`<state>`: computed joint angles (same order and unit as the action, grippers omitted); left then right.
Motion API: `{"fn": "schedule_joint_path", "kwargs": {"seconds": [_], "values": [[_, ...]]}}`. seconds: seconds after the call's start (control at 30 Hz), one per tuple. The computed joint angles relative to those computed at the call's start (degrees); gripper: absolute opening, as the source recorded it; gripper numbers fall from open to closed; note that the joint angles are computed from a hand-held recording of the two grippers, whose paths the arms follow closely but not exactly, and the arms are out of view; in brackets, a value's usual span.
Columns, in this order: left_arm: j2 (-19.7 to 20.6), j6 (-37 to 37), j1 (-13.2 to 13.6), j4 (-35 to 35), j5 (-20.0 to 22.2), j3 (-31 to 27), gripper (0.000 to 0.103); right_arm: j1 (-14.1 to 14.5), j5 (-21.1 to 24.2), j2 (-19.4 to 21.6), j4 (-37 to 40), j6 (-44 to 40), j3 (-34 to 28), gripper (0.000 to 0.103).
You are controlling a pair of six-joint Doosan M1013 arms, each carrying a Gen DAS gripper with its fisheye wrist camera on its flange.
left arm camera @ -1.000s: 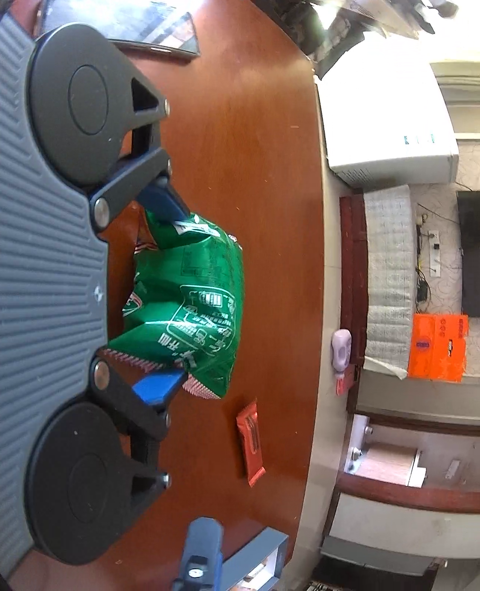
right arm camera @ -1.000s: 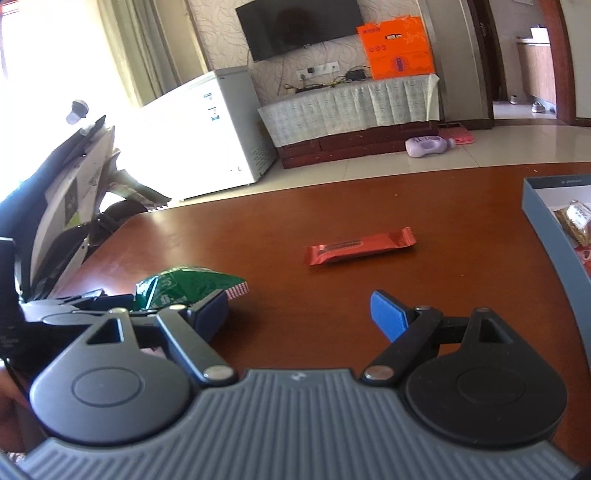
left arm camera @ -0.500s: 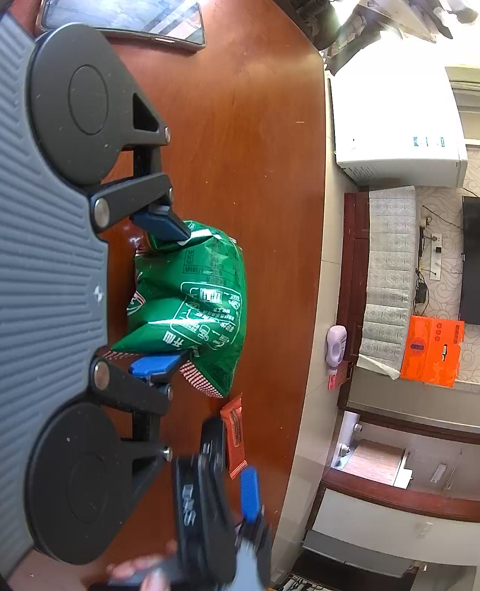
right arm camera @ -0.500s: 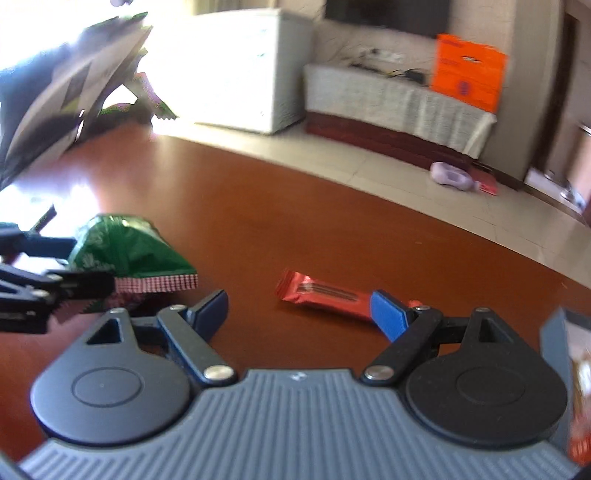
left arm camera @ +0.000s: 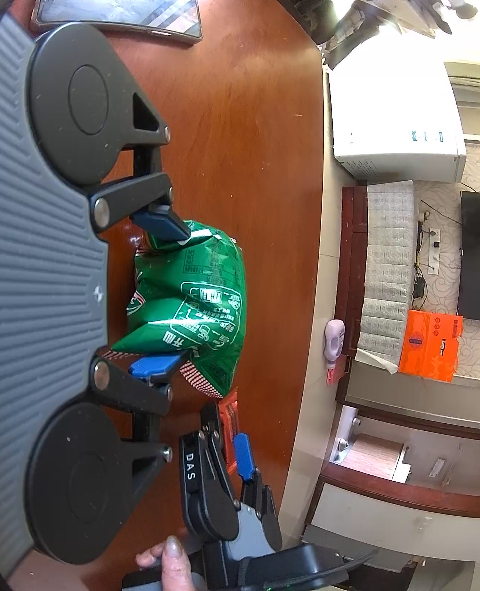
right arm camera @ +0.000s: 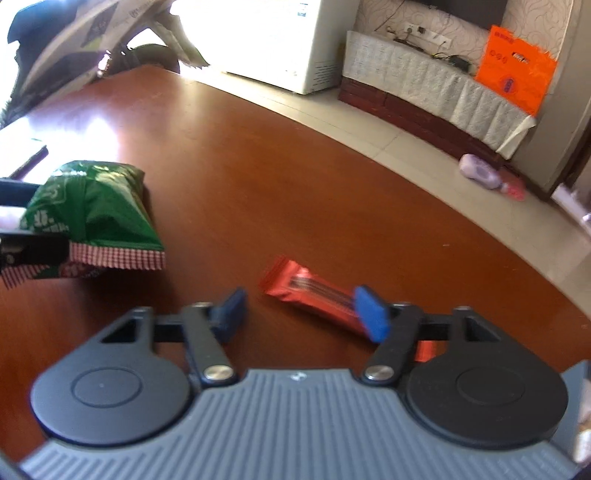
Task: Organize snacks
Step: 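Lift the green bag with the left gripper while the right grasps the red chocolate bar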
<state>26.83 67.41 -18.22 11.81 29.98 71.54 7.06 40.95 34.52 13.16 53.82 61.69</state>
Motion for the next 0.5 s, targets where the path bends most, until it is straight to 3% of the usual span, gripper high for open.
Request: {"fn": "schedule_joint_path", "kwargs": {"seconds": [0.03,0.1,0.13,0.17,0.3,0.4,0.43,0.47,0.5], "values": [[0.02,0.29,0.01,-0.01,0.08,-0.08,0.069,0.44,-0.87,-0.72,-2.87,0.93,1.03,0.037],[0.02,0.92,0.03,-0.19,0.04,-0.10,0.069,0.97,-1.20,-2.01,-6.39,1.93,2.74,0.028],[0.09,1.08,0.10,-0.32,0.05,-0.19,0.069,0.78,2.21,-2.02,-5.29,1.79,2.36,0.005],[0.07,1.09,0.14,-0.50,0.00,-0.15,0.070,0.69,2.64,-2.98,-4.05,2.20,3.70,0.003],[0.06,1.95,0.44,-1.76,-0.15,-0.11,0.071,1.08,1.45,-6.88,-3.90,3.75,9.53,0.003],[-0.02,2.35,0.61,-2.95,-0.02,-0.12,0.071,0.65,-1.42,-8.42,-0.88,-0.68,11.97,0.007],[0.00,2.26,0.65,-3.08,0.05,-0.19,0.071,0.87,-2.29,-8.15,-2.99,0.11,11.54,0.018],[0.04,2.16,0.71,-3.19,0.09,-0.26,0.072,0.97,-2.62,-7.73,-4.75,1.12,10.82,0.037],[0.18,2.25,0.79,-3.36,0.08,-0.39,0.072,1.02,-3.00,-7.15,-5.79,1.57,9.83,0.046]]}}
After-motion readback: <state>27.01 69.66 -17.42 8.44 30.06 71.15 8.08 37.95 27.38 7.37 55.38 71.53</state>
